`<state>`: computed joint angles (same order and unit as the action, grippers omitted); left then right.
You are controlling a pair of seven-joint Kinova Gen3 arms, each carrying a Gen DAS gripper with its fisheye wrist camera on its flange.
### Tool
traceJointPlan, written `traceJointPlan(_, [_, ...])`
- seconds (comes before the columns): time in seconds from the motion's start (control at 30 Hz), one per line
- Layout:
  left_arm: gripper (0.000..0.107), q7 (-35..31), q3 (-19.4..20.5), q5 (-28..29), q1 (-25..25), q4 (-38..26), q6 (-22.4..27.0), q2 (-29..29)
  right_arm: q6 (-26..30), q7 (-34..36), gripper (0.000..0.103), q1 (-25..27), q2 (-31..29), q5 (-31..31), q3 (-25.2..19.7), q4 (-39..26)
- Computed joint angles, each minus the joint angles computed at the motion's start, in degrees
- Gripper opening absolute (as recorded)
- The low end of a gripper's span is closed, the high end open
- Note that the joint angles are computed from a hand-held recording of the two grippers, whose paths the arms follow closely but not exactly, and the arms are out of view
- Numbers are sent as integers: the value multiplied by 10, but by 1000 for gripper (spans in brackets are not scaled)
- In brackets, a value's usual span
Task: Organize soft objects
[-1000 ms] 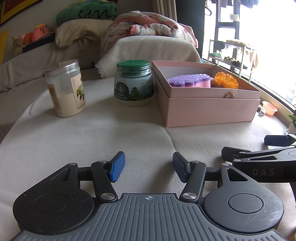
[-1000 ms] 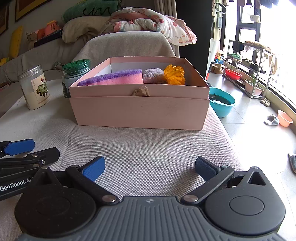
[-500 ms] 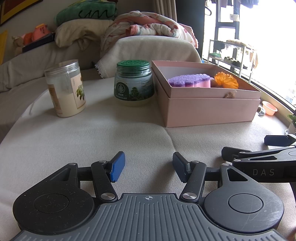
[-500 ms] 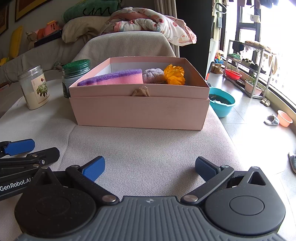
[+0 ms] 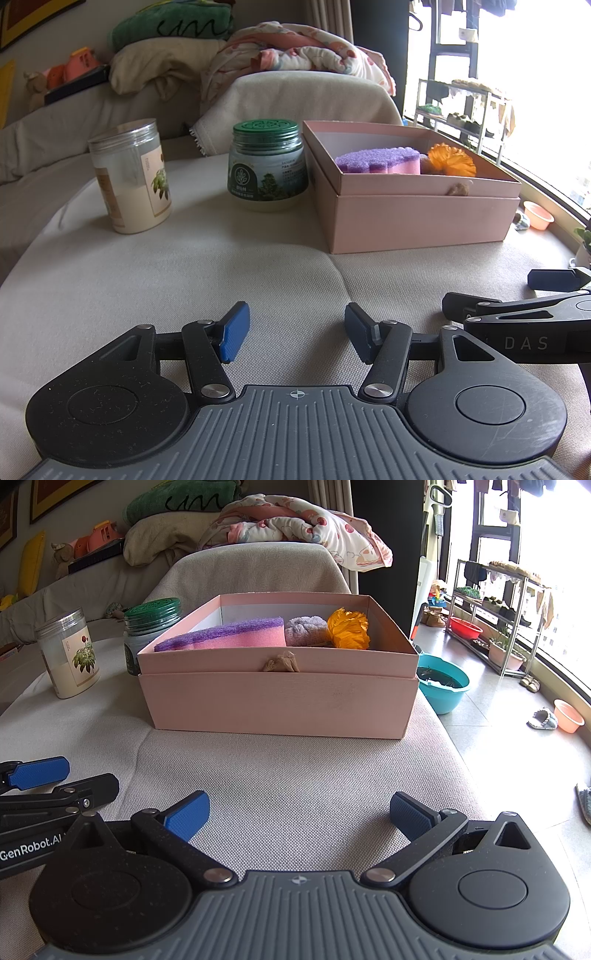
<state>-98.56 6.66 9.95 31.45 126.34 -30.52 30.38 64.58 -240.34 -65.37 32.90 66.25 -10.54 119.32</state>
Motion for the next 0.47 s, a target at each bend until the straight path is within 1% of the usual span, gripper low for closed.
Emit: traceJointPlan(0.47, [62,-1,1,1,-1,0,-1,0,0,0,103,0,0,0,0,0])
